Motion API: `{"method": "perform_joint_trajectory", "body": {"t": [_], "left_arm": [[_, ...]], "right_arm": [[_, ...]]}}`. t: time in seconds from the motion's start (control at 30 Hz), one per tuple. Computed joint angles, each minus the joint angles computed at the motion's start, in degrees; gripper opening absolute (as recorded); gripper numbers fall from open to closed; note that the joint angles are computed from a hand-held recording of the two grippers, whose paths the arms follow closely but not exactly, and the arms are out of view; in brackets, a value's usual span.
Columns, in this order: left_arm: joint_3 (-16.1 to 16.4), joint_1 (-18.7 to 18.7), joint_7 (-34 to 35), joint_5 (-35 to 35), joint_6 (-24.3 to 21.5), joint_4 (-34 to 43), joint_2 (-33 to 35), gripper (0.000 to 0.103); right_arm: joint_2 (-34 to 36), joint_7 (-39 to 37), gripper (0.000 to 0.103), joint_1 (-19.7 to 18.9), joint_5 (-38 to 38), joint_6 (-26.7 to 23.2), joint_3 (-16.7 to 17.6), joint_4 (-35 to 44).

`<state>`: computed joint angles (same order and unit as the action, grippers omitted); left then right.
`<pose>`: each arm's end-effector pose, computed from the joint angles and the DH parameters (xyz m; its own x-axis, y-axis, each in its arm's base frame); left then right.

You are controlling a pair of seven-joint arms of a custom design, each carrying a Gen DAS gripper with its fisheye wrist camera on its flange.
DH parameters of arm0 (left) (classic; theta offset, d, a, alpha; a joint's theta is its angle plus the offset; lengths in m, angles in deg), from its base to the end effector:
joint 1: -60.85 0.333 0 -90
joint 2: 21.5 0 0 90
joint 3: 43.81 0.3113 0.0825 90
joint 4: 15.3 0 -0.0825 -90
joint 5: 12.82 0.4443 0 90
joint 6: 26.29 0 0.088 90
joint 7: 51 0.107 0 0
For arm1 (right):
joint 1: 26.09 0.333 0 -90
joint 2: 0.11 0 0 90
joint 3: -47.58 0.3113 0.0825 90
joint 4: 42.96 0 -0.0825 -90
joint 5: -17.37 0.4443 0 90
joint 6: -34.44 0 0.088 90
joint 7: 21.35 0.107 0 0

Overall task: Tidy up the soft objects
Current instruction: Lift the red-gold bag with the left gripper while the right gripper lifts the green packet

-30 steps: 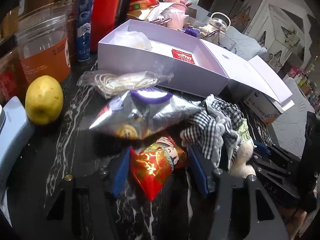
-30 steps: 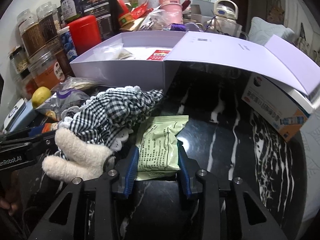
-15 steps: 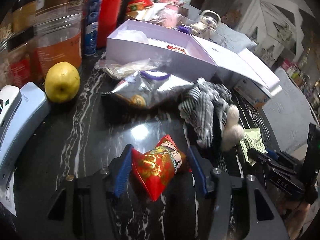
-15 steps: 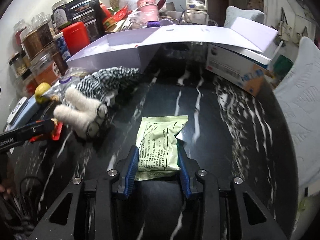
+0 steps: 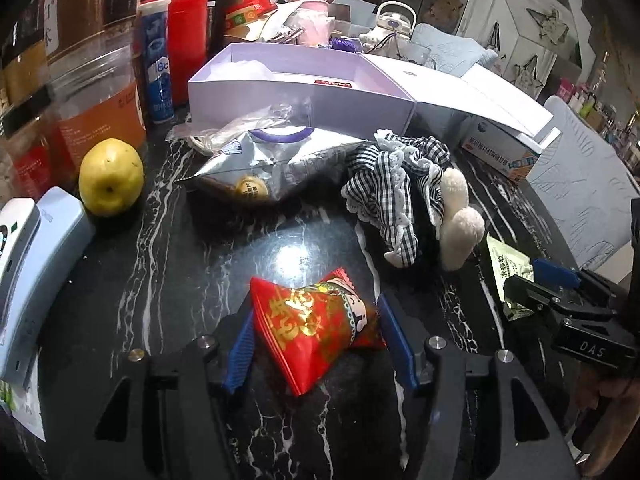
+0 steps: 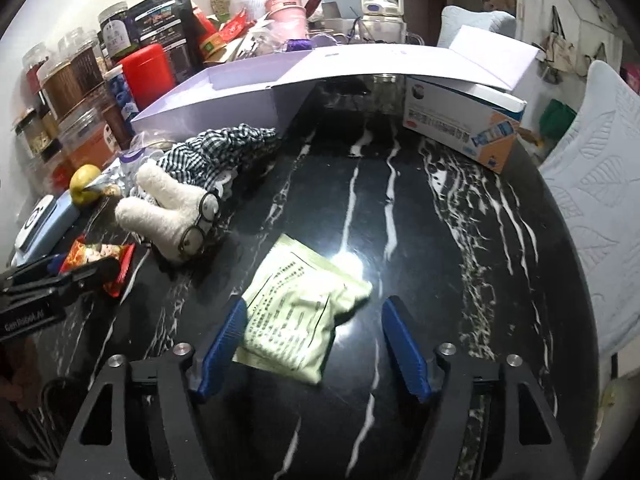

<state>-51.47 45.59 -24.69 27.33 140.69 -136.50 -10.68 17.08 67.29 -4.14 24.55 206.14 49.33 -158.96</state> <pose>0.5826 -0.2876 0.3412 0.0260 -0.9848 0.1716 -0.7913 -0.1252 -0.5985 0.6324 0.2668 0.3327 0.3369 -0.9377 -0.0854 -0.7560 -0.2153 -0.6182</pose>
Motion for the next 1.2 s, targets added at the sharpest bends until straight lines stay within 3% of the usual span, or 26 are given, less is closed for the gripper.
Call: {"method": "perform_joint_trajectory", "body": {"t": [0.07, 0.17, 0.27, 0.37, 0.47, 0.5, 0.63, 0.67, 0.7, 0.77, 0.83, 0.93, 1.0, 1.1, 1.2], "left_arm": [[0.23, -0.68, -0.67, 1.32, -2.38, 0.98, 0.29, 0.064], [0.17, -1.53, -1.55, 3.29, -6.21, 2.52, 0.97, 0.081], [0.52, -2.41, -4.11, 7.13, -8.39, 3.33, 1.35, 0.081], [0.63, -2.42, -6.68, 10.06, -8.22, 3.10, 1.24, 0.081], [0.54, -1.52, -7.40, 10.45, -5.81, 2.14, 0.77, 0.079], [0.63, -1.56, -7.74, 11.18, -5.92, 2.19, 0.77, 0.070], [0.39, -1.06, -7.33, 11.82, -5.72, 2.13, 0.71, 0.066], [0.39, -0.90, -7.07, 11.89, -5.35, 2.03, 0.66, 0.062], [0.41, -0.88, -6.79, 12.11, -5.52, 2.02, 0.62, 0.060], [0.45, -0.85, -6.93, 12.61, -5.47, 1.74, 0.40, 0.060], [0.46, -0.65, -7.40, 12.67, -4.88, 1.41, 0.20, 0.060], [0.36, 0.37, -7.32, 10.96, -1.66, 0.20, -0.33, 0.058], [0.31, 0.80, -7.09, 9.49, -0.08, -0.54, -0.69, 0.058], [0.27, 0.84, -6.56, 8.05, -0.34, -1.02, -1.15, 0.056], [0.15, 0.93, -6.01, 7.15, -0.42, -1.24, -1.38, 0.054]], "right_arm": [[0.58, 2.08, 0.076, 2.00, -2.57, -0.65, -2.06, 0.87], [1.03, 4.04, 0.083, 2.86, -4.39, -2.41, -2.77, 1.98], [1.21, 6.12, 0.087, 3.25, -5.41, -3.16, -2.98, 2.42], [1.63, 1.95, 0.099, -0.28, -1.08, -1.22, 1.32, 2.15], [2.18, 4.03, 0.100, 2.20, -3.06, -2.28, -1.22, 3.12], [2.42, 5.11, 0.100, 3.15, -4.25, -2.72, -2.22, 3.54], [3.16, 10.80, 0.100, 7.37, -10.88, -2.34, -6.73, 3.96], [3.19, 11.37, 0.096, 7.94, -12.39, -2.28, -7.20, 3.94], [3.00, 9.99, 0.091, 6.76, -12.08, -1.62, -5.84, 3.61], [2.51, 6.43, 0.062, 4.30, -10.30, 0.06, -2.87, 2.71], [2.34, 1.96, 0.047, 1.53, -7.13, 1.02, 0.52, 2.33], [2.51, -1.53, 0.042, -0.76, -2.27, 1.38, 3.06, 2.46], [2.48, -6.09, 0.038, -4.75, 3.66, 1.86, 7.30, 2.23], [2.13, -9.79, 0.032, -6.75, 8.27, 3.04, 9.57, 1.58], [2.32, -19.60, 0.031, -13.68, 18.87, 1.67, 17.39, 1.76]]}}
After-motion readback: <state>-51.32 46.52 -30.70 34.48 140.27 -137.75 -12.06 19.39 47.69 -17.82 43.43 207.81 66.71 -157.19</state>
